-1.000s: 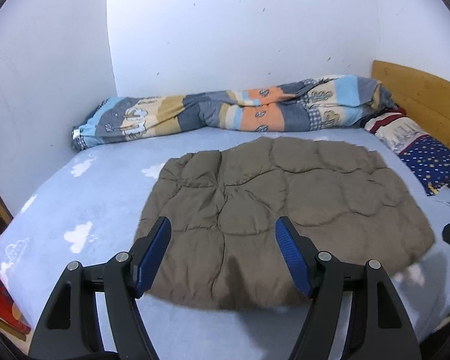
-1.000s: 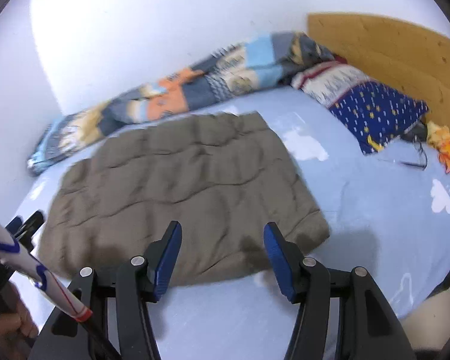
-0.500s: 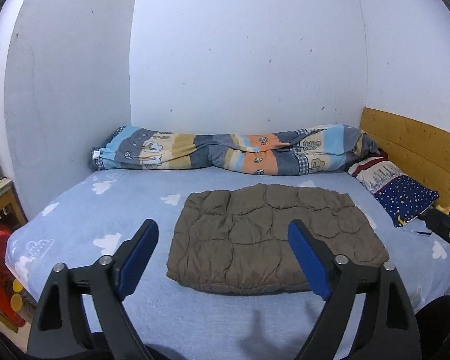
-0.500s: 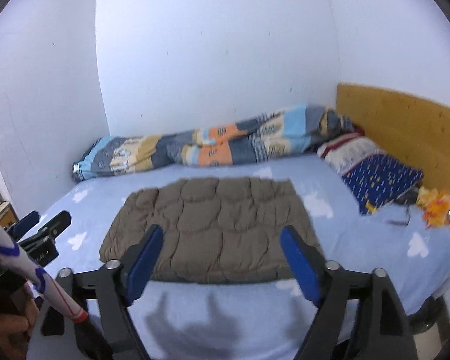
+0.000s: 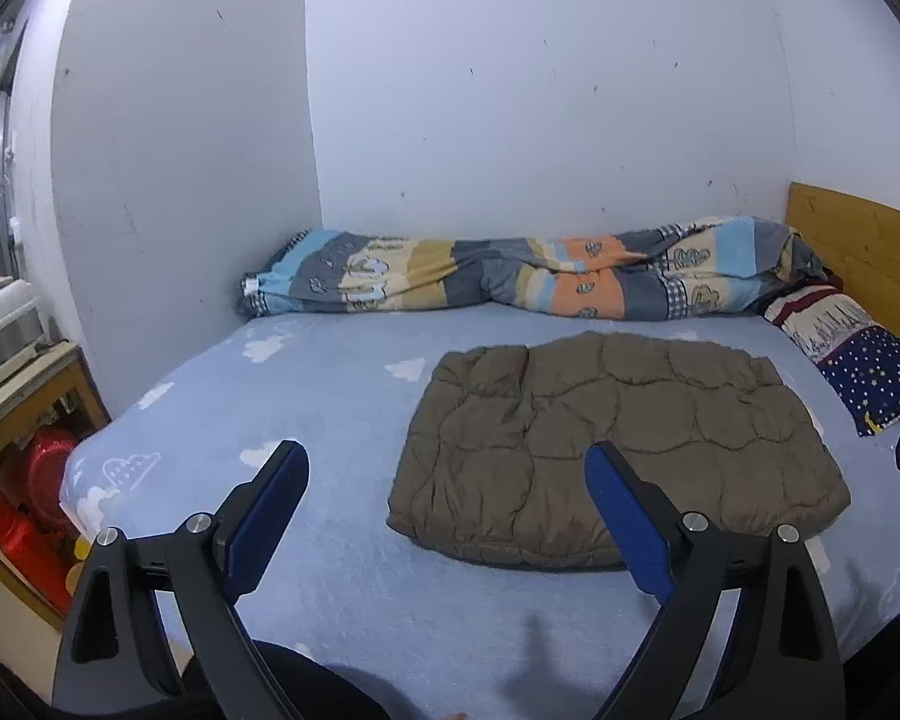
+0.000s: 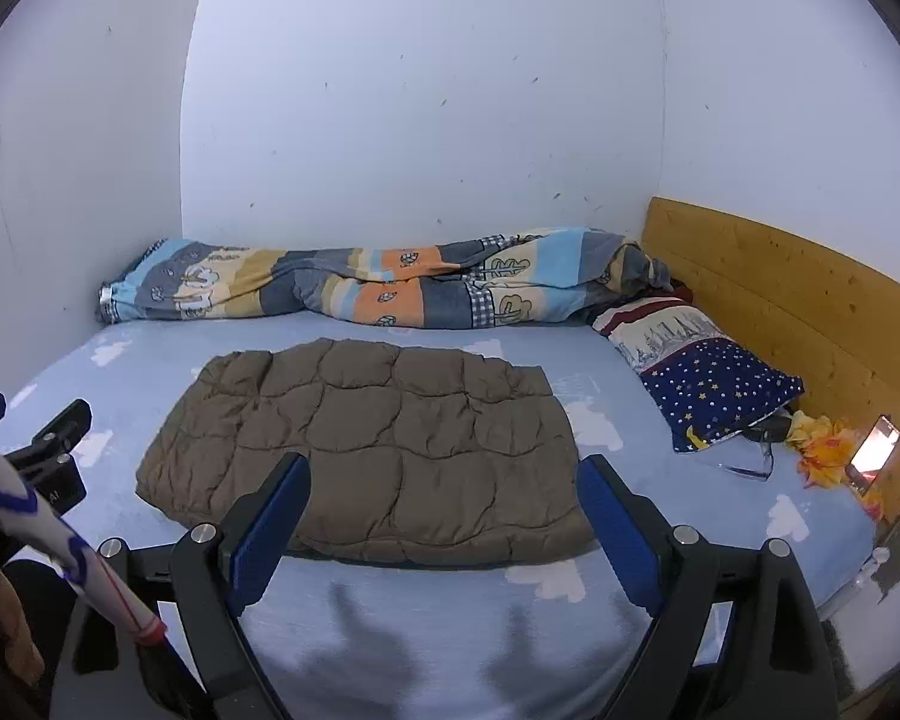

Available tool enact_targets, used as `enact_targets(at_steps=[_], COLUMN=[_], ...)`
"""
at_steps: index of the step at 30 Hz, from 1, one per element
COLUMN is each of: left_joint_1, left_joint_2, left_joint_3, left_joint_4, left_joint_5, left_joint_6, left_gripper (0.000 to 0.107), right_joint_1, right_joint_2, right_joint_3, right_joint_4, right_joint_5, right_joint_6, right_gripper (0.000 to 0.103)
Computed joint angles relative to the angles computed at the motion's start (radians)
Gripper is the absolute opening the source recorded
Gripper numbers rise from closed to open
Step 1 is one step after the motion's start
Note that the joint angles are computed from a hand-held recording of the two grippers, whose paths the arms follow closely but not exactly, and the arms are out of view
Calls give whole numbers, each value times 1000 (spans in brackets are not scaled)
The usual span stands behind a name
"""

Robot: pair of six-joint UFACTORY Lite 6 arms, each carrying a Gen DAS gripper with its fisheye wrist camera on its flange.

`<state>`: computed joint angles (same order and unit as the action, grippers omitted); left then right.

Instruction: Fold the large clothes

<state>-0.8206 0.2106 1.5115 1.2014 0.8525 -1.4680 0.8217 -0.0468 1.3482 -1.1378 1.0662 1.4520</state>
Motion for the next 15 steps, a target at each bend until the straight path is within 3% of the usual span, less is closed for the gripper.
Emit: enact_targets(at_steps=[6,15], left_joint_1=[-20,-22], left_joint_2=[57,102], left_joint_3=[46,82], left_joint_4=[-15,-67], left_joint_5=[69,75], left_joint_6=[69,158], left_gripper=[93,93], right_joint_1=[-26,-34], right_joint_2=[20,30], right_joint_3=[6,2], right_joint_4=[20,28], right_joint_5=[-21,-28], right_joint_6=[-6,-10], right_gripper=[94,94])
